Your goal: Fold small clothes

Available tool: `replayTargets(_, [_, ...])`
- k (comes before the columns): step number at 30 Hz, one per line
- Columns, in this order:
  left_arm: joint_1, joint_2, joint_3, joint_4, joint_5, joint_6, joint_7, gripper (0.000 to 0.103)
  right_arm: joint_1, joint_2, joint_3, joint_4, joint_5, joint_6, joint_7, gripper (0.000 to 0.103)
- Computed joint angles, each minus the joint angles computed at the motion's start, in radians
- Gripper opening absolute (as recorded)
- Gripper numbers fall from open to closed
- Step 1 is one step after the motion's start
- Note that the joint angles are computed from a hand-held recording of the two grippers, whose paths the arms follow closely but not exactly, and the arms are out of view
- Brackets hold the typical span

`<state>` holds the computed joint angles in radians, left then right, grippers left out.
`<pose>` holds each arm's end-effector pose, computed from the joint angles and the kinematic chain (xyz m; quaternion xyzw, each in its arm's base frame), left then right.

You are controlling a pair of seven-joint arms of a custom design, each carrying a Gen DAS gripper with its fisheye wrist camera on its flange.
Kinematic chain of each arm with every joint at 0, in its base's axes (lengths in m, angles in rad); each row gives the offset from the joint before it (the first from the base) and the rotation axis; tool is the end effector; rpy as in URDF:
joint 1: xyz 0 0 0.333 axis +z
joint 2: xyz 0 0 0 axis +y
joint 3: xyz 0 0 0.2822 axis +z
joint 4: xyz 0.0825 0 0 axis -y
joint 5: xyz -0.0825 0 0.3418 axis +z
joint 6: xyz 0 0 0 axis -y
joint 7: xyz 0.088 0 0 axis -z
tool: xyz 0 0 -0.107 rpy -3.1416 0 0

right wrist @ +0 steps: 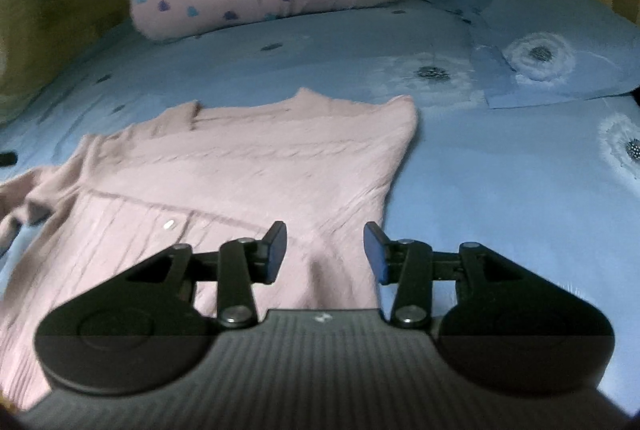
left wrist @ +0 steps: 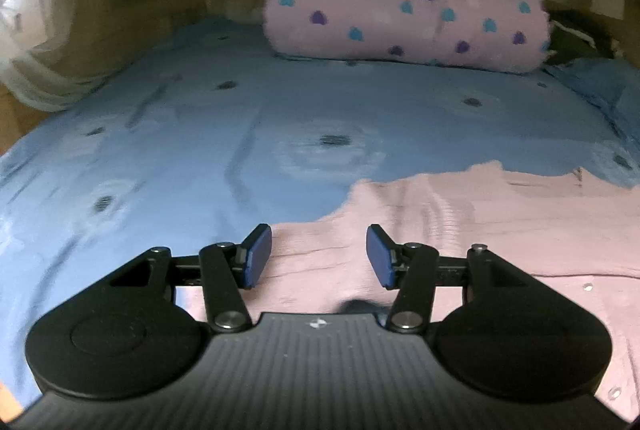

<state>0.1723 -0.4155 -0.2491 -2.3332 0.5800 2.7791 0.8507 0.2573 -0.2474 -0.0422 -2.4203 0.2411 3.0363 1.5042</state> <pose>0.4464 -0.0731 0.5674 -0.6778 0.5765 -0.2595 0.3755 0.4698 0.0829 0.4964 -0.6576 0.6255 -0.2203 0.3575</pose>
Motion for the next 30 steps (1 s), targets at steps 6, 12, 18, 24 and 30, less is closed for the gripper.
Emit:
replayTargets(6, [0.010,-0.117,0.056,-0.062,-0.036,-0.056,0.087,0.059,0.020,-0.136,0.016,-0.120,-0.014,0.011,0.007,0.045])
replayTargets(12, [0.029,-0.168,0.093,-0.138,-0.109,-0.044,0.150,0.059,-0.032,-0.216,0.105,-0.216,-0.104,0.033,0.105,0.046])
replayTargets(18, [0.042,-0.148,0.100,-0.206,-0.183,0.007,0.186,0.063,-0.019,-0.245,0.124,-0.264,-0.152,0.034,0.179,0.046])
replayTargets(24, [0.066,-0.103,0.081,-0.250,-0.200,0.060,0.204,0.069,-0.089,-0.228,0.197,-0.263,-0.234,0.008,0.291,0.046])
replayTargets(30, [0.116,-0.047,0.042,-0.265,-0.178,0.098,0.158,0.075,-0.133,-0.206,0.241,-0.263,-0.327,-0.005,0.383,0.047])
